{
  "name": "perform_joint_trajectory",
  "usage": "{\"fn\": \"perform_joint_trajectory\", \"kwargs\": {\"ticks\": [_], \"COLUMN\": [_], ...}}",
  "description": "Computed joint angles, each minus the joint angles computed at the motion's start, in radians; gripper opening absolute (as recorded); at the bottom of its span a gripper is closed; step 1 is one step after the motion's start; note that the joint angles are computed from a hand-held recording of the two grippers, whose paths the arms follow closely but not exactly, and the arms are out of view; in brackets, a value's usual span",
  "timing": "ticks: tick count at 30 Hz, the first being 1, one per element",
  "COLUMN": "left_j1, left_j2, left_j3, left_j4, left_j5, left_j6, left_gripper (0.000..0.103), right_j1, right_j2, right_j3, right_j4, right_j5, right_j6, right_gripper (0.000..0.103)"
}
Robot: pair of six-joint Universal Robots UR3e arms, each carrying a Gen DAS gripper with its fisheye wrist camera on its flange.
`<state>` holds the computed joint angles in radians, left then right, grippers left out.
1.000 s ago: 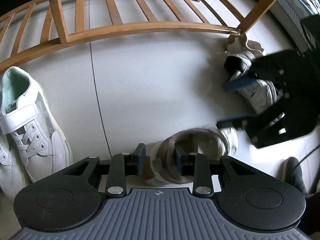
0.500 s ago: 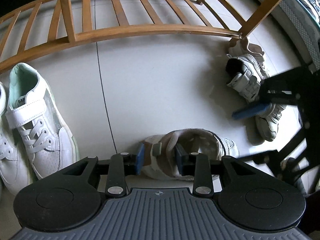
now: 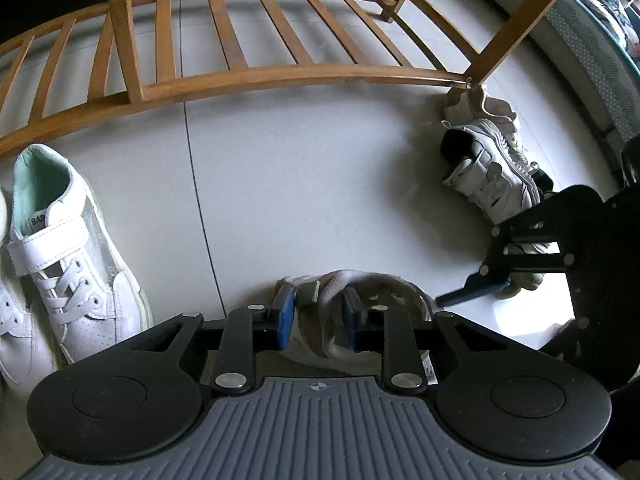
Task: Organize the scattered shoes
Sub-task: 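Set the mesh sneaker beside the row with the left gripper while the right gripper steadies its toe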
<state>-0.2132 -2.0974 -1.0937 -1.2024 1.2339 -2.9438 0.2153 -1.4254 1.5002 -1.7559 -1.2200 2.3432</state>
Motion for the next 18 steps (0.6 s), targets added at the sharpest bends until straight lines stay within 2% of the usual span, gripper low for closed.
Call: {"fn": "perform_joint_trajectory", "kwargs": {"ticks": [10, 14, 18], "left_j1": [0.009, 0.024, 0.033], "left_j2": [0.022, 0.039, 0.056], "left_j3": [-0.041, -0.062, -0.082], "left_j4": [0.009, 0.020, 0.029], "left_j5": [0.004, -0.005, -0.006], "left_j6": [-0.003, -0.014, -0.016], "left_gripper": [0.028, 0.033, 0.033], "right_j1": [0.027, 0.049, 0.055], "right_j2": [-0.013, -0.025, -0.035], "right_j3": [0.037, 0.067, 0.094], "right_j4": [-0.060, -0.097, -0.131], "right_j5": [-0.019, -0.037, -0.035], "right_j6": [0.037, 0.039, 0.069], "right_gripper": [0.053, 0.057, 0.057]}}
